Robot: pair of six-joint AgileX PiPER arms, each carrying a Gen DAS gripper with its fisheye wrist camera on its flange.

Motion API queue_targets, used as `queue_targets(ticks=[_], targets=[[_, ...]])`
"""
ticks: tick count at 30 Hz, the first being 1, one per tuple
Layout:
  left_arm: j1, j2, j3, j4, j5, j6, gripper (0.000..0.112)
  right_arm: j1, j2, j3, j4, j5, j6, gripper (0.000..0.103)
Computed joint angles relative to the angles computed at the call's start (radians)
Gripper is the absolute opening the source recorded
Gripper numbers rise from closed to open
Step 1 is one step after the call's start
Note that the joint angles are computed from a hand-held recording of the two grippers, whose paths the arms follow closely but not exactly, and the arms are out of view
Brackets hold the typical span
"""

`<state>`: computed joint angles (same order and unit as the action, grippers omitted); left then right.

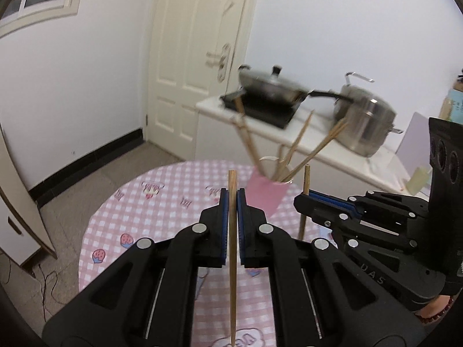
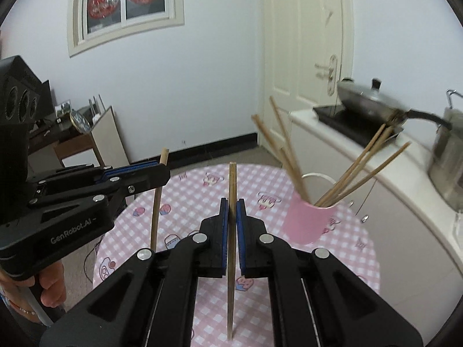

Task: Organize utensils
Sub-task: 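Lift both held chopsticks upright and carry them toward the pink cup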

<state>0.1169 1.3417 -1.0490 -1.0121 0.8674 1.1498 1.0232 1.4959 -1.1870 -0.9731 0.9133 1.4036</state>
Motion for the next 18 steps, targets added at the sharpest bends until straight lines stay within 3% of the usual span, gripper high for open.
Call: queue_targets(ticks=[3,9,14,18], targets=[[0.015,-0.076,0.043,-0.080,0.026,0.055,0.006,0.038,-0.032,0.010,-0.029,0.049,0.023,0.004],[-0.036,-0.144,0.071,-0.196,-0.011,0.097,0.006,0.081,-0.127,0.052,-0.087,0.139,0.039,0.004],[-0.139,-0.140,0.058,-0.258,-0.107,0.093,0.006,0.093,-0.194,0.067,-0.109,0.198,0.021,0.004],[-0.266,-0.122,0.052,-0.280,-0.266,0.110,0.006,0.072,-0.248,0.094,-0.106,0.194,0.004,0.004]])
